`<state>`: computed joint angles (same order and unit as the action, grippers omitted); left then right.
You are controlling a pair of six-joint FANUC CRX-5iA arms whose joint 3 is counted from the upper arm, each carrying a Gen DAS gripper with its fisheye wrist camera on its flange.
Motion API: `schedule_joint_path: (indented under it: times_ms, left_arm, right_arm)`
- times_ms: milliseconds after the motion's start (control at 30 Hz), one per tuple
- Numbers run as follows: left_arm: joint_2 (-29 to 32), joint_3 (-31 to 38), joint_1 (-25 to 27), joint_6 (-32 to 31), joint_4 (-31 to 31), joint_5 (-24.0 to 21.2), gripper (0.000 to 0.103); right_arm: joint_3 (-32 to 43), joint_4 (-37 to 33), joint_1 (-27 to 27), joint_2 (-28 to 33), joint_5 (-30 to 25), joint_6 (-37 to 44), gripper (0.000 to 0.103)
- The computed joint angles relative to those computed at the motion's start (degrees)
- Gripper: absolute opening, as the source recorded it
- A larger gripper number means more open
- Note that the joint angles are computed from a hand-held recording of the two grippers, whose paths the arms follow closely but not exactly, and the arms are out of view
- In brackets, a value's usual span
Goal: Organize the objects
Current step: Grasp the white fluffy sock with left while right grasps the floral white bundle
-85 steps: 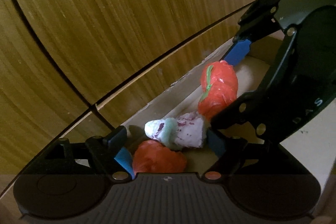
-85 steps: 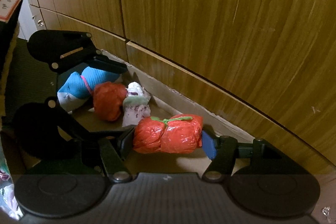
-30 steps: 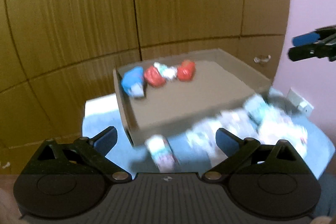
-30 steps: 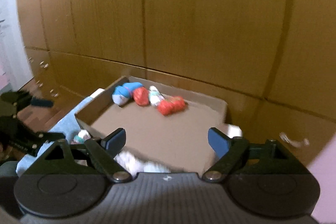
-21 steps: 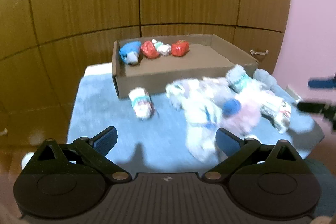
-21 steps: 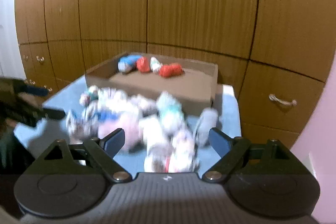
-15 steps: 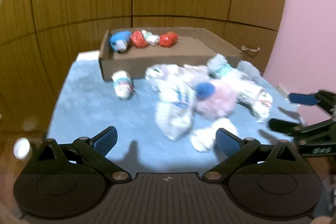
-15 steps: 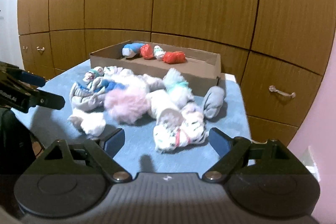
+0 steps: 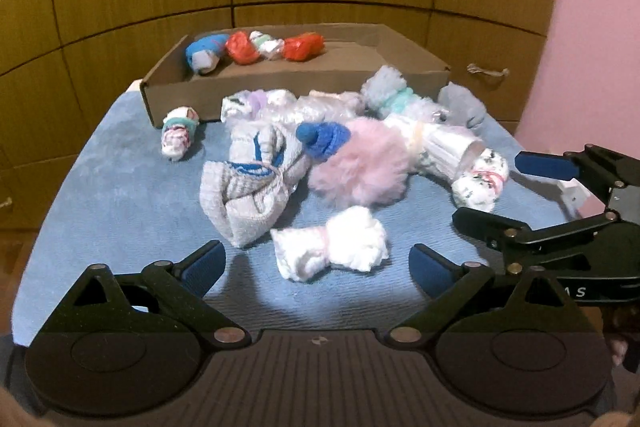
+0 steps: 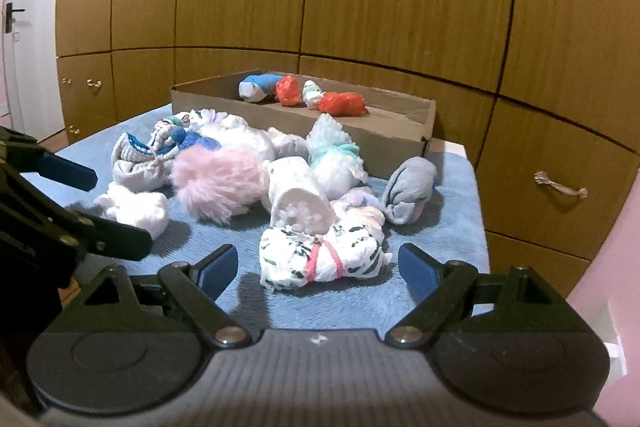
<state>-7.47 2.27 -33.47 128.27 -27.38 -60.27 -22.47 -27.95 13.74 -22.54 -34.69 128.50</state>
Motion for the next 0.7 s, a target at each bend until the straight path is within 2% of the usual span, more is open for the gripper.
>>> schedule_joint_path:
  times_ms: [67,133,233,333,433,567,700]
  left_arm:
    - [1.1,1.2,-1.5,2.2,-2.8,-1.6,0.098]
    - [1.8,1.7,-1.7,3.3,-2.9,-1.9,0.092]
    - [2.3,2.2,-2.5,5.7,-4.3,-2.5,0.090]
    - [2.8,2.4,-3.4,7.7,-5.3,-2.7,0.086]
    - [3.3,2.9,-4.1,9.3,-6.7,-3.0,0.082]
    - [3.1,2.9,-4.1,9.4,-7.2,-2.8,0.069]
    - [1.9,1.4,-3.6,7.8,-6.8,-1.1,0.059]
  right_arm:
    - [1.2,-2.8,-1.4,1.1,-1.4,3.1,0.085]
    - [1.6,-4.6,-2.1,1.6,-1.6,5.1,0.084]
    - [2.7,-7.7,-3.8,2.3,-3.1,8.2,0.080]
    - [4.1,-9.9,-5.6,3.4,-5.9,10.2,0.069]
    - [4.2,-11.2,-6.3,3.1,-6.3,12.3,0.065]
    - [2.5,-9.7,-5.0,1.3,-4.2,10.6,0.064]
    - [0.2,-5.8,-2.3,-1.2,-1.4,4.2,0.064]
